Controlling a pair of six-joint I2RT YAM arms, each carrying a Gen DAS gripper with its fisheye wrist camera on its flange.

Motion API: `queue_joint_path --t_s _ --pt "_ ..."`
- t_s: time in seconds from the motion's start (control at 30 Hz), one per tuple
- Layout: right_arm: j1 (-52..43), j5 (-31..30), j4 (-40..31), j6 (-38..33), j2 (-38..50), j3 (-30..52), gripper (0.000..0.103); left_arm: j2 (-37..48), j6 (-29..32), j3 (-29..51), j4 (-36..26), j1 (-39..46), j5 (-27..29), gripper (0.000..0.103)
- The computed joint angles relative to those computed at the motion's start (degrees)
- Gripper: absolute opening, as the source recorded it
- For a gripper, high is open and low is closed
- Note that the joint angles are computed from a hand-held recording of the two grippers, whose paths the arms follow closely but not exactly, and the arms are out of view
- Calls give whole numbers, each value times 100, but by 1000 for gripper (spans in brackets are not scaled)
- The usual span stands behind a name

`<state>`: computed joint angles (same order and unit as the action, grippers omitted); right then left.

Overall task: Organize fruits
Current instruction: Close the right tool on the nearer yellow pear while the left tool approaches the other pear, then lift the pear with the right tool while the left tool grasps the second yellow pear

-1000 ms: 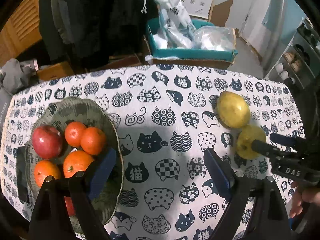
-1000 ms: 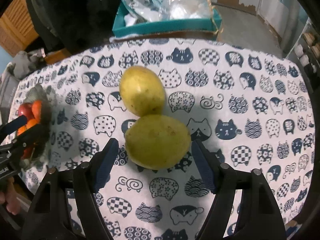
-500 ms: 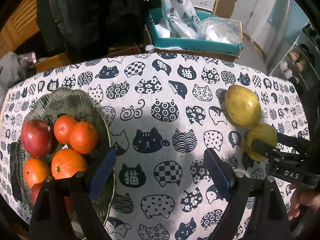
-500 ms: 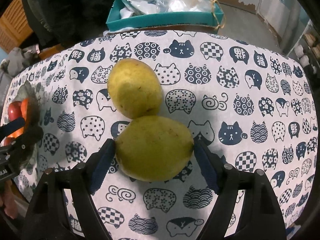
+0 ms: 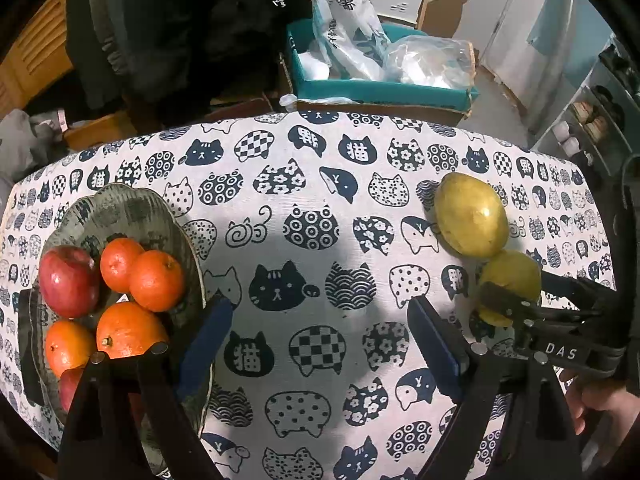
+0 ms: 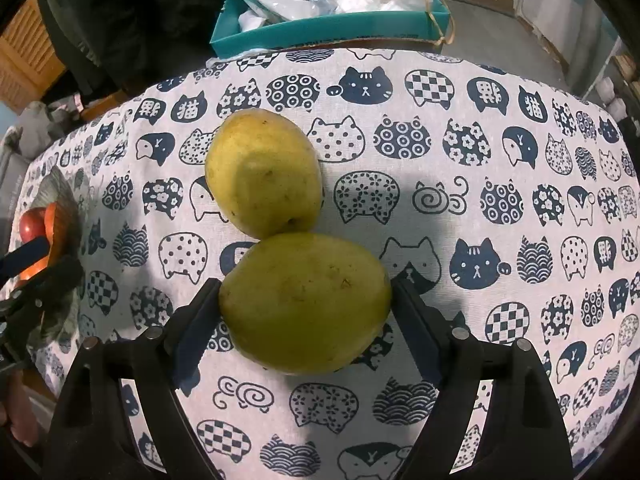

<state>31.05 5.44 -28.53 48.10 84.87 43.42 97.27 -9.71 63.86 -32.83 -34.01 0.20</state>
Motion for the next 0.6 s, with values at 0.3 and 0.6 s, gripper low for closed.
queue_joint_path --t_s 0.3,0.6 --pt "138 376 -125 228 -523 -384 82 88 -155 179 -39 -177 55 90" --pt "-548 595 -395 30 -1461 -1016 82 552 -525 649 -39 -541 409 90"
